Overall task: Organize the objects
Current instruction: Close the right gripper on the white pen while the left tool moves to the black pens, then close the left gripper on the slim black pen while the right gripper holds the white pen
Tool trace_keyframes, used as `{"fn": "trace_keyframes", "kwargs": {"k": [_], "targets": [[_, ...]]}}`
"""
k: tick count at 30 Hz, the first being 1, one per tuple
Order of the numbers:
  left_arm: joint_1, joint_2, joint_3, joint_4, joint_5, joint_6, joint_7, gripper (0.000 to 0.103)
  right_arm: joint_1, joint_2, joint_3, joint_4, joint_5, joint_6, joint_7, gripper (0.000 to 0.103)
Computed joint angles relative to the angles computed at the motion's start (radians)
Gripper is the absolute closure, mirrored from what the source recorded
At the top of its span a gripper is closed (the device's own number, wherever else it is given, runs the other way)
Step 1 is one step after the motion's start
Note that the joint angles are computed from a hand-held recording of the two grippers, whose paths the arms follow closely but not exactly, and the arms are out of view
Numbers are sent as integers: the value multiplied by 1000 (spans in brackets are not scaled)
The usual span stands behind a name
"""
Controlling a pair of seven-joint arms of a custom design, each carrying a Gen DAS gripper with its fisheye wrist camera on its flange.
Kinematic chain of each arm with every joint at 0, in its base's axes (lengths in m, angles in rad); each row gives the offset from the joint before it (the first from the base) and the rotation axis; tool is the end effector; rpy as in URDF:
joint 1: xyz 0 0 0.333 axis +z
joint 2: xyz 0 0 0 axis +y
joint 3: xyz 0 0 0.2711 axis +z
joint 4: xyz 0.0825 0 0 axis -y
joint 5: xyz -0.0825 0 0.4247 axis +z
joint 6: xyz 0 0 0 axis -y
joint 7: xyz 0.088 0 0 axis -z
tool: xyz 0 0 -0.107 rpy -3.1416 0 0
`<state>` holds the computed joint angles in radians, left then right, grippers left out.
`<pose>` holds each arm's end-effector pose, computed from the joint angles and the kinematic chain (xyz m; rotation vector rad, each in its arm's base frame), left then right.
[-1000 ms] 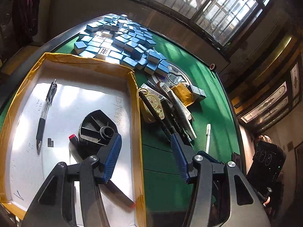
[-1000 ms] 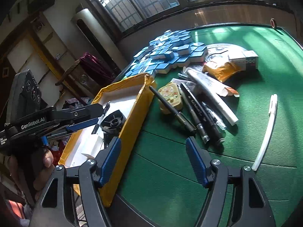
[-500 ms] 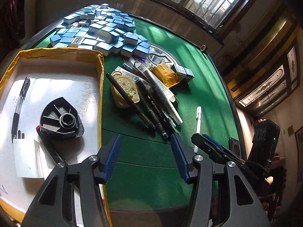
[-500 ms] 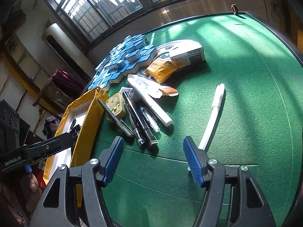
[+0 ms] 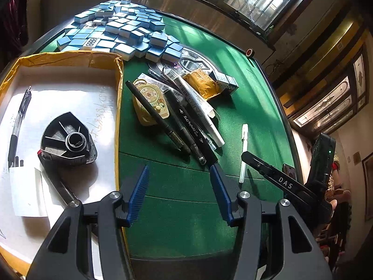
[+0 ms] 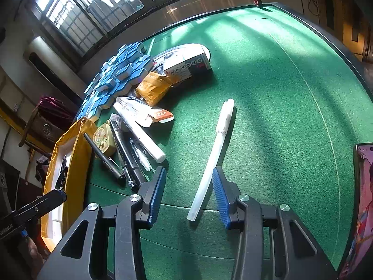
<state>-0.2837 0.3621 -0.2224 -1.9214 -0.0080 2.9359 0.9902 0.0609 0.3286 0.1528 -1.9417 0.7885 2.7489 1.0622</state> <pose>0.6020 -0.3237 0.3160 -2.1669 1.9164 -0.9902 0.6550 0.1095 0.2901 -1.7799 1.7192 -0.0620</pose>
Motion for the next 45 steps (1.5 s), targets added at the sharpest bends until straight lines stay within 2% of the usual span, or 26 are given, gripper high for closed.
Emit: {"fn": "trace_keyframes", "kwargs": {"k": [9, 12, 16, 17, 18, 20, 24, 26, 29, 31, 33, 38, 41, 43, 45], "targets": [[23, 8, -28, -3, -43, 4, 42, 50, 17, 14, -25, 13, -91, 12, 113, 71], [28, 13, -37, 2, -57, 3, 61, 50, 39, 38, -42, 36, -169, 11, 190, 73], [24, 24, -35, 17, -64, -6, 70, 50, 85, 48, -74, 32, -314, 67, 314, 74], [23, 29, -33, 26, -64, -10, 71, 50, 92, 50, -80, 30, -347, 79, 339, 77], [18, 35, -29, 36, -60, -17, 69, 50, 103, 50, -89, 27, -387, 87, 367, 85], [5, 50, -14, 64, -46, -36, 56, 50, 107, 51, -92, 24, -441, 90, 402, 91], [10, 115, -17, 163, -54, -102, 56, 50, 58, 35, -41, 3, -416, 88, 372, 93], [-14, 155, 12, 231, -32, -165, 11, 50, 38, 20, -15, -19, -385, 88, 333, 94], [-44, 226, 48, 348, 25, -264, -34, 51, 48, 1, -13, -51, -383, 114, 312, 94], [-39, 278, 44, 421, 24, -307, -51, 51, 47, -2, -11, -55, -374, 119, 304, 94], [-40, 320, 47, 484, 25, -352, -74, 58, 33, -2, 3, -56, -342, 117, 279, 94], [-59, 395, 68, 595, 57, -419, -133, 62, 25, -5, 13, -59, -293, 116, 232, 94], [-62, 434, 69, 652, 72, -461, -146, 73, 29, -5, 11, -59, -282, 118, 220, 94], [-60, 445, 68, 664, 74, -470, -152, 82, 33, -5, 8, -60, -281, 122, 216, 94], [-56, 438, 64, 647, 74, -453, -153, 84, 35, -6, 6, -62, -281, 122, 212, 94]]}}
